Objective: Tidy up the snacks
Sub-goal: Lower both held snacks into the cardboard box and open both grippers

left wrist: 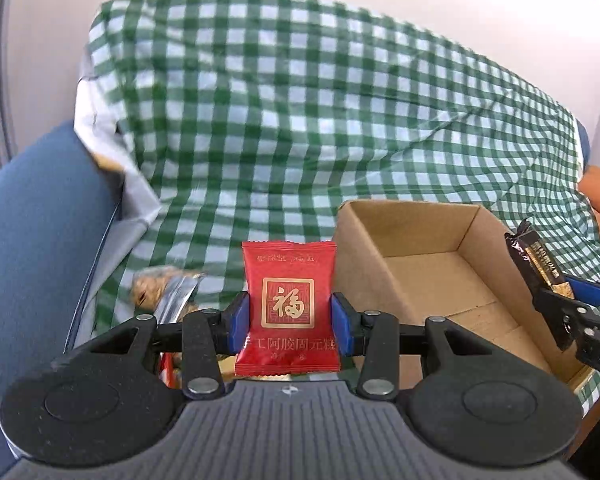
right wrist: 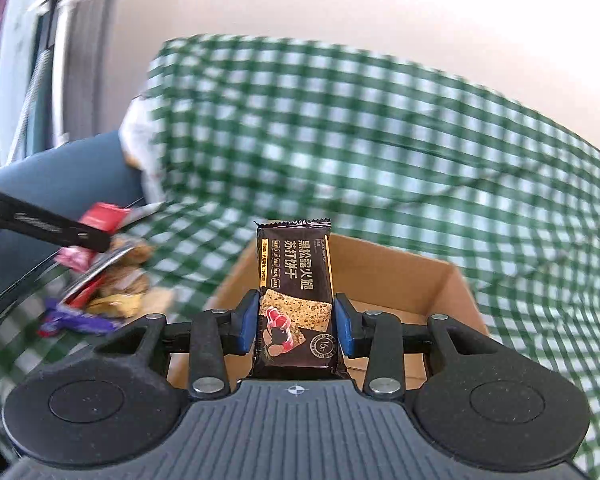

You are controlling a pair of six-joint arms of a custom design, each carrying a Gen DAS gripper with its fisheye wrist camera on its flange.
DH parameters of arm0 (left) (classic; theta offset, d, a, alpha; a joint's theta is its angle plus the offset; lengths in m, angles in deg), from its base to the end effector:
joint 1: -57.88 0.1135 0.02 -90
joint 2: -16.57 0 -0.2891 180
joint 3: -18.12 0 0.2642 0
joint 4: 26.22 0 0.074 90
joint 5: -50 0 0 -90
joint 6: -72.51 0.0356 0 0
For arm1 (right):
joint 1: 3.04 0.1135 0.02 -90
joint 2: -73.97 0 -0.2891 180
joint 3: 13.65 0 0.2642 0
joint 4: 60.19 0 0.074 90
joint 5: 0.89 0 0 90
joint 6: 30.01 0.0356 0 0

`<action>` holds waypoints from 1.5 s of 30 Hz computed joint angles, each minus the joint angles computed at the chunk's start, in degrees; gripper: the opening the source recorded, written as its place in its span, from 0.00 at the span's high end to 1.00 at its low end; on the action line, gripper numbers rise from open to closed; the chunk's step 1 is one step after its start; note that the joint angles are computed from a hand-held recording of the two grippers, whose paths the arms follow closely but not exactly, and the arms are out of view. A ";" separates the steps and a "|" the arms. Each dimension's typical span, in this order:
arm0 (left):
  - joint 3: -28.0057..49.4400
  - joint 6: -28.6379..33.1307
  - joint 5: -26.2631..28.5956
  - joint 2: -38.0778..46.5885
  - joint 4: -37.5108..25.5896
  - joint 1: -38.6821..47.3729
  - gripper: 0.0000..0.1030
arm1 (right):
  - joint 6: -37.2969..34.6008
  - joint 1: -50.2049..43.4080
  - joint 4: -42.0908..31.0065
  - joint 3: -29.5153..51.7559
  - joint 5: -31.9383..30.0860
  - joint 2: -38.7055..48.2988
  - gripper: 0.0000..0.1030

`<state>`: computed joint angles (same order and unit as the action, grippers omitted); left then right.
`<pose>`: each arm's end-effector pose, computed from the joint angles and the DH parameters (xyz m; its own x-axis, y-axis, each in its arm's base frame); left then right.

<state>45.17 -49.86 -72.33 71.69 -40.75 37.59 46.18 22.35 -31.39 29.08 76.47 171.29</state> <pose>0.1608 -0.0392 0.1559 -0.4954 -0.2992 -0.8155 -0.4043 0.9104 -0.0884 0.2748 0.1390 0.1376 -0.2393 -0.3714 -0.8971 -0.6730 0.7295 -0.1225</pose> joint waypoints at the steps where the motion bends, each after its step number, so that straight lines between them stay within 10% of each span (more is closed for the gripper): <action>1: 0.08 0.52 -0.70 1.05 1.35 -0.76 0.54 | 0.82 -0.59 0.89 -0.22 0.27 0.63 0.60; 21: 2.54 6.74 -8.27 21.44 29.31 -15.31 0.54 | 9.28 -6.72 4.80 1.50 2.37 5.44 0.60; 45: 5.92 11.33 -6.68 35.06 40.49 -20.30 0.54 | 13.05 -6.39 5.42 2.77 9.48 7.23 0.60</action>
<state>51.08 -38.52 -79.00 106.75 -0.27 17.29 59.23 15.96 -25.97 31.85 85.95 178.52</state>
